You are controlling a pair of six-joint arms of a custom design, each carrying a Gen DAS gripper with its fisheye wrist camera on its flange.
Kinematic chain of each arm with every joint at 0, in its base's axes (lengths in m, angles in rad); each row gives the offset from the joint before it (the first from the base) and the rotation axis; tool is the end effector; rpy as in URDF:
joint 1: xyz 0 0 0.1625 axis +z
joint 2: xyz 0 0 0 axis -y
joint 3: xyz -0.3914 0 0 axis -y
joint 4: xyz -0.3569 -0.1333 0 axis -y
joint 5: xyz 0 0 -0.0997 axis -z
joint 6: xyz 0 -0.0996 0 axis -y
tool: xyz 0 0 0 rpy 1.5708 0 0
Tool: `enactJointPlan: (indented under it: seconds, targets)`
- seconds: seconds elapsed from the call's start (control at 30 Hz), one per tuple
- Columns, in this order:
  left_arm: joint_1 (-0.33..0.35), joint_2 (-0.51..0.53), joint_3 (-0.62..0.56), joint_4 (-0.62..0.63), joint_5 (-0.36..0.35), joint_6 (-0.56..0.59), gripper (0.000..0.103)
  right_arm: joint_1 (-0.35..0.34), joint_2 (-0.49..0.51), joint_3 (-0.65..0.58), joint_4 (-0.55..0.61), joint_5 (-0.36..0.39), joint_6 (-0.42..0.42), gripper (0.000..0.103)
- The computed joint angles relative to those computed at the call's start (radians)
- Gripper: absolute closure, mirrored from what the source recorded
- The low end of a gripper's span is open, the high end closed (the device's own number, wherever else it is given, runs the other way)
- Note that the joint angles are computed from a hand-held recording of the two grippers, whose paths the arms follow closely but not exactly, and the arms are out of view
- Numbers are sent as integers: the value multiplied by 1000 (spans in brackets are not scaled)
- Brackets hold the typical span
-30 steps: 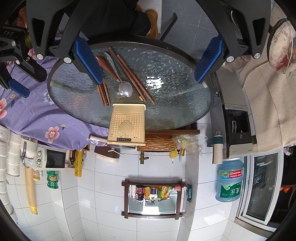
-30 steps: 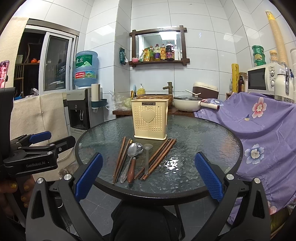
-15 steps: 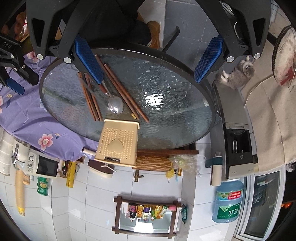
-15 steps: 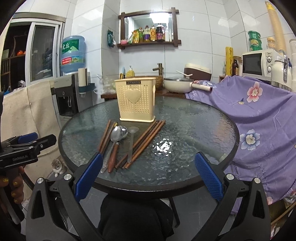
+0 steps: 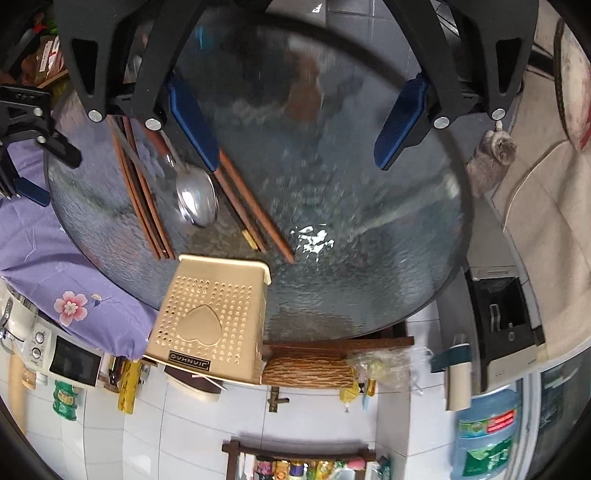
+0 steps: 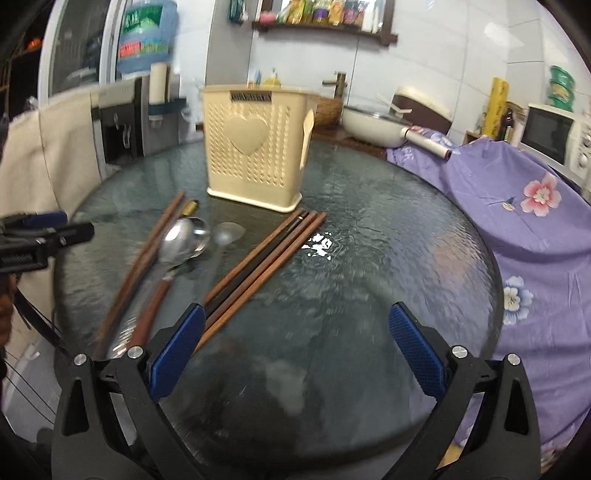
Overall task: Organize utensils
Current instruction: 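Move the right tool toward a wooden chopstick while the left tool approaches another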
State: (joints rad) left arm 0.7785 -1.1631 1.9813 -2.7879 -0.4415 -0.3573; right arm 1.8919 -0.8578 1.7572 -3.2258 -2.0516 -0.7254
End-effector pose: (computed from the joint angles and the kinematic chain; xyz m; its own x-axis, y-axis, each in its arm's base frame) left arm -0.2045 -0.5154 0.2608 -0.7448 -0.1723 -0.6447 0.4223 0.6264 -0.6553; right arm 0.2757 -0.5524 0.1832 -0.5520 -0.4424 0.7068 -0.7964 0.5308 -0.2898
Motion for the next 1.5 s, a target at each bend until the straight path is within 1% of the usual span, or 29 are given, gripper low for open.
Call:
enactJointPlan:
  seconds: [0.07, 0.1, 0.2, 0.27, 0.37, 0.4, 0.47, 0.5, 0.53, 0.57, 0.63, 0.7, 0.77, 0.8, 0.87, 0.9, 0.93, 1.0, 1.07, 1.1, 1.13, 1.17, 1.2, 1.3, 1.33, 1.37, 1.4, 1.43, 1.5]
  targets:
    - [22, 29, -49, 4, -21, 45, 21, 3, 45, -83, 74, -33, -5, 5]
    - [29, 40, -67, 13, -21, 55, 21, 6, 71, -125, 104, -54, -16, 5]
    - [56, 90, -144, 64, -22, 97, 21, 16, 146, -226, 150, -116, -63, 5]
    - [71, 112, -183, 122, -16, 93, 21, 18, 176, -268, 180, -143, -79, 5]
    - [88, 125, -209, 185, -10, 94, 21, 14, 184, -291, 206, -148, -81, 5]
    - [92, 123, -211, 207, -9, 87, 21, 16, 187, -297, 205, -171, -90, 5]
    - [103, 114, -210, 258, -5, 73, 21, 8, 168, -285, 198, -177, -120, 5]
    - [108, 105, -207, 292, 6, 54, 21, 5, 165, -285, 200, -195, -127, 5]
    - [112, 96, -203, 309, 12, 42, 20, 0, 165, -292, 202, -230, -140, 5]
    - [117, 76, -190, 309, 11, 31, 20, -4, 161, -291, 195, -242, -145, 5]
    - [121, 51, -186, 349, 17, -14, 21, -18, 120, -273, 228, -199, -92, 5]
    - [117, 37, -175, 302, 22, -5, 21, -26, 94, -276, 300, -140, -29, 5]
    - [117, 49, -191, 249, 1, 21, 21, -24, 106, -305, 353, -119, 12, 5]
    - [117, 63, -203, 210, -24, 46, 21, -22, 121, -325, 372, -110, 23, 5]
    - [122, 108, -249, 161, -45, 103, 20, -16, 148, -348, 385, -98, 38, 5]
    - [121, 130, -262, 135, -45, 130, 20, -15, 161, -358, 388, -93, 42, 5]
    - [122, 157, -282, 141, -27, 144, 20, -14, 176, -371, 391, -95, 42, 5]
    - [126, 182, -311, 207, 12, 119, 20, -14, 189, -380, 381, -100, 39, 5]
    - [134, 172, -306, 246, 1, 90, 20, -15, 192, -390, 392, -144, 36, 5]
    - [137, 156, -289, 233, -11, 91, 19, -21, 180, -380, 396, -146, 25, 5]
    - [138, 146, -284, 263, -1, 71, 19, -27, 168, -373, 403, -146, 31, 5]
    - [141, 135, -283, 328, 26, 26, 19, -31, 159, -373, 415, -154, 47, 5]
    - [142, 124, -280, 352, 38, 5, 20, -34, 153, -377, 428, -166, 70, 5]
    - [150, 100, -280, 339, 13, -7, 21, -42, 140, -390, 456, -129, 119, 5]
    - [152, 103, -290, 321, -1, 8, 21, -41, 148, -417, 499, -119, 152, 7]
    - [152, 111, -303, 316, -8, 18, 21, -42, 152, -432, 524, -110, 166, 8]
    - [151, 118, -315, 313, -13, 28, 21, -41, 165, -458, 560, -106, 185, 14]
    - [153, 130, -336, 308, -25, 46, 21, -40, 177, -478, 580, -114, 200, 22]
    - [160, 147, -373, 325, -45, 50, 21, -39, 198, -514, 617, -128, 240, 31]
